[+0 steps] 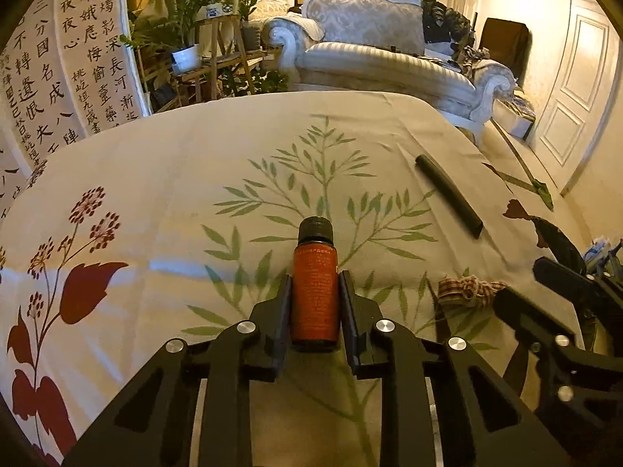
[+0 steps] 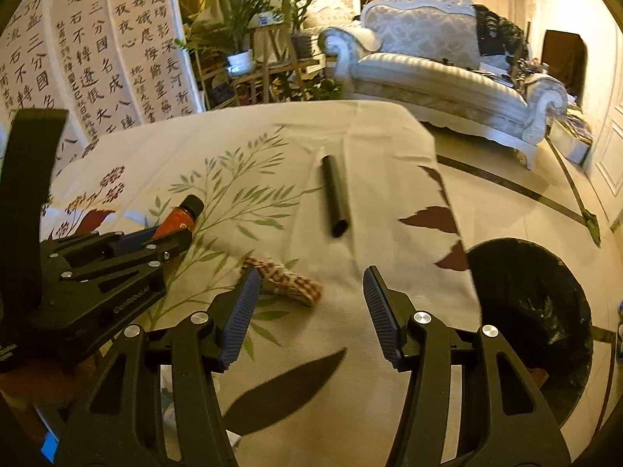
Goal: Collect trash
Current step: 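Grasp the orange bottle with the left gripper while the right grasps the plaid cloth bundle, then carry the orange bottle and plaid bundle over the black bin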
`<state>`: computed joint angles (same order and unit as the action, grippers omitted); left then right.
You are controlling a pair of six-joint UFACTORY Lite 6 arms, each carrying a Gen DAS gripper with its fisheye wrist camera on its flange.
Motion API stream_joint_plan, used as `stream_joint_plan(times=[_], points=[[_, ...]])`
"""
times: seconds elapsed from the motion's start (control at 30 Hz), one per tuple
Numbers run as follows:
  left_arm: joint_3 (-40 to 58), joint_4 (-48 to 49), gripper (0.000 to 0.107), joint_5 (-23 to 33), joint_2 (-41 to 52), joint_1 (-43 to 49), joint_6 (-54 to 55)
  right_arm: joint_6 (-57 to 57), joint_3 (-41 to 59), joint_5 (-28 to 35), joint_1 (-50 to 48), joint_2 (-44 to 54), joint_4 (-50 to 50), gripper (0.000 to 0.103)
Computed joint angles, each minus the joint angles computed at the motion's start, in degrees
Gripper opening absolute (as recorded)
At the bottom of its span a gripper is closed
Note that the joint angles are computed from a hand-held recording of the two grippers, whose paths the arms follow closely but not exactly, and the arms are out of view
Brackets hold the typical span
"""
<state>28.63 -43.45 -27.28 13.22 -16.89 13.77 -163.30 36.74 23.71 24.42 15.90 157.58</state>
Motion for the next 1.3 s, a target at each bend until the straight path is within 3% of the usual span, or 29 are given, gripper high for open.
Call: stream_joint_plan(times=[0.13, 0.2, 0.27, 0.43, 0.7, 0.9, 1.07, 1.3], points=[[-2.51, -4.45, 0.025, -0.08, -3.70, -0.68, 3.35, -2.56, 2.43, -1.90, 2.52, 2.40, 2.37, 0.054], [-4.09, -3.21, 0.025, 0.10, -5.42, 0.45, 2.43, -5.03, 3.91, -3.13, 3.77, 4.06, 4.58, 0.047], [-5.46, -3.54, 0.025, -0.11, -6.98, 0.76, 2.72, -5.67, 5.07, -4.17, 4.50, 5.53, 5.01, 0.031], [-8.21, -3.37, 0.025, -0.43, -10.25, 1.13, 1.95, -9.45, 4.47, -4.12, 5.56, 5.50, 8.26, 0.020], [-10.62, -10.91, 0.025, -1.11, -16.26, -3.40, 6.24, -4.85, -2.81, -0.64, 2.31, -2.21, 3.96, 0.018], [-10.36, -14.23, 0.025, -1.45, -19.58, -8.81, 6.87, 0.44, -8.96, 0.75, -6.28, -11.12, -3.44, 0.018], [-5.98, -20.20, 0.025, -2.57, -16.79, -15.06, 10.93, 3.82, -11.11, 1.86, -16.03, -14.14, -10.15, 0.018], [4.49, -26.14, 0.025, -4.21, -8.24, -23.06, 16.43, 4.29, -9.82, 4.69, -29.78, -10.84, -15.58, 0.018]])
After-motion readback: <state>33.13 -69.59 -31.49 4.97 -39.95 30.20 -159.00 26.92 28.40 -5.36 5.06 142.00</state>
